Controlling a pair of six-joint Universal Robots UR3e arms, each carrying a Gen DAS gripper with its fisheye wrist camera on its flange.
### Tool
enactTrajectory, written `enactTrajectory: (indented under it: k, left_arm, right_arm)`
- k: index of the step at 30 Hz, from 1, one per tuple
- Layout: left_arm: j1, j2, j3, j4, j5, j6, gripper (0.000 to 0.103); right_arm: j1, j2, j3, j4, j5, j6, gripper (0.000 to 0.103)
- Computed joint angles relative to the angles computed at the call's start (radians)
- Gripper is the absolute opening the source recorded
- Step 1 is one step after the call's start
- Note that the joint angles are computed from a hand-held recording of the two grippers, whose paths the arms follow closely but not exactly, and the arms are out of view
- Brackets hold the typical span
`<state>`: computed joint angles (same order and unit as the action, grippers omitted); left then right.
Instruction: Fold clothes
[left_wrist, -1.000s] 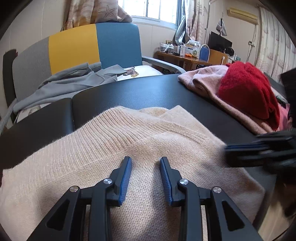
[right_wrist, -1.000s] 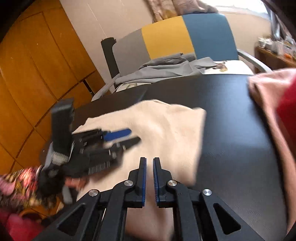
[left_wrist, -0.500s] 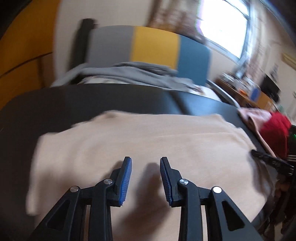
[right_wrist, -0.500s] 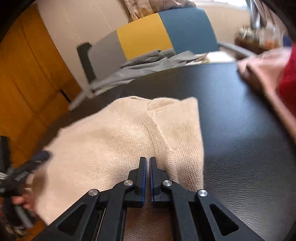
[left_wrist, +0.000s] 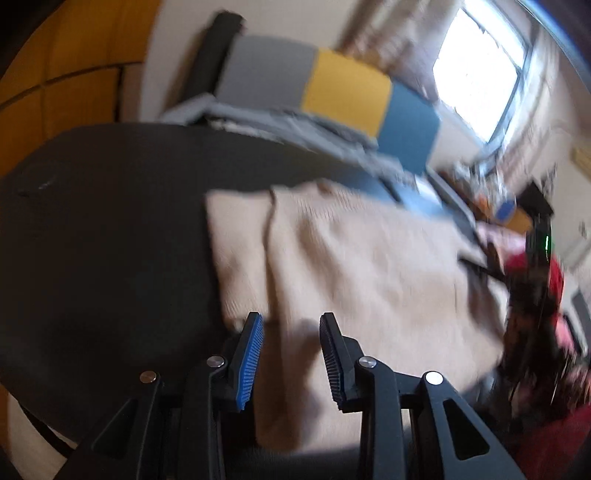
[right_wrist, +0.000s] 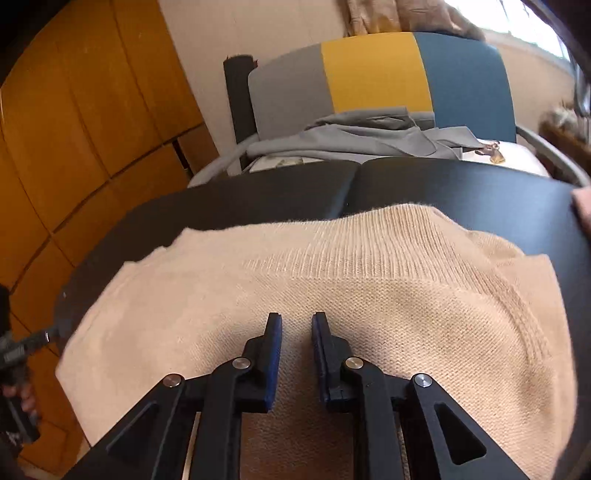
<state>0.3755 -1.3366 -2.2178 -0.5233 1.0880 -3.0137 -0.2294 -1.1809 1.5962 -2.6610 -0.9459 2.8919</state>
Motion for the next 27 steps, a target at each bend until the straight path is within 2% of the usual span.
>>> enactTrajectory:
  k: [2,4,7,9,11,13,14,15,17,19,22,23,26,27]
  left_arm:
    - [-0.014,-0.004,-0.007,-0.045,0.007,0.048,0.032]
    - [0.015,0.024,-0.065,-0.013,-0.056,0.058,0.032]
    - [0.094,0.041,-0.107,-0.057,-0.192,0.081,0.029]
    - [0.159,0.051,-0.111,-0.169,-0.306,0.145,0.029]
    - [0.185,0.052,-0.07,-0.325,-0.341,0.253,0.026]
    - [0.188,0.033,-0.008,-0.456,-0.337,0.356,0.02]
    - [0.199,0.015,0.05,-0.581,-0.338,0.449,0.019]
    - [0.2,-0.005,0.104,-0.663,-0.334,0.498,0.019]
    - [0.186,-0.043,0.205,-0.786,-0.298,0.588,0.006]
    - [0.15,-0.071,0.294,-0.88,-0.239,0.69,0.005]
    - [0.105,-0.087,0.44,-1.121,-0.183,0.862,0.005]
    - [0.091,-0.071,0.456,-1.151,-0.15,0.898,0.005]
    - [0.049,-0.071,0.38,-0.995,-0.024,0.807,0.005]
    - [0.082,-0.06,0.355,-1.005,-0.057,0.787,0.005]
  right_arm:
    - [-0.009,0.016,0.002,-0.016,0.019,0.011,0.018]
    - [-0.02,0.004,0.032,-0.029,0.037,0.01,0.018]
    - [-0.017,0.004,0.046,-0.051,0.034,0.011,0.018]
    - [-0.014,0.008,0.039,-0.051,0.032,0.013,0.018]
    - [-0.017,0.009,0.042,-0.053,0.04,0.014,0.018]
    - [-0.026,0.015,0.036,-0.045,0.055,0.011,0.018]
    - [-0.03,0.019,0.032,-0.04,0.062,0.009,0.018]
    - [-0.033,0.023,0.026,-0.035,0.068,0.008,0.018]
    - [-0.036,0.026,0.022,-0.029,0.074,0.006,0.018]
    - [-0.035,0.029,0.016,-0.025,0.069,0.002,0.018]
    - [-0.021,0.028,0.01,-0.027,0.037,-0.003,0.018]
    - [-0.012,0.027,0.008,-0.03,0.02,-0.005,0.018]
    - [0.005,0.026,0.006,-0.037,-0.01,-0.01,0.018]
    - [0.009,0.026,0.005,-0.039,-0.018,-0.011,0.018]
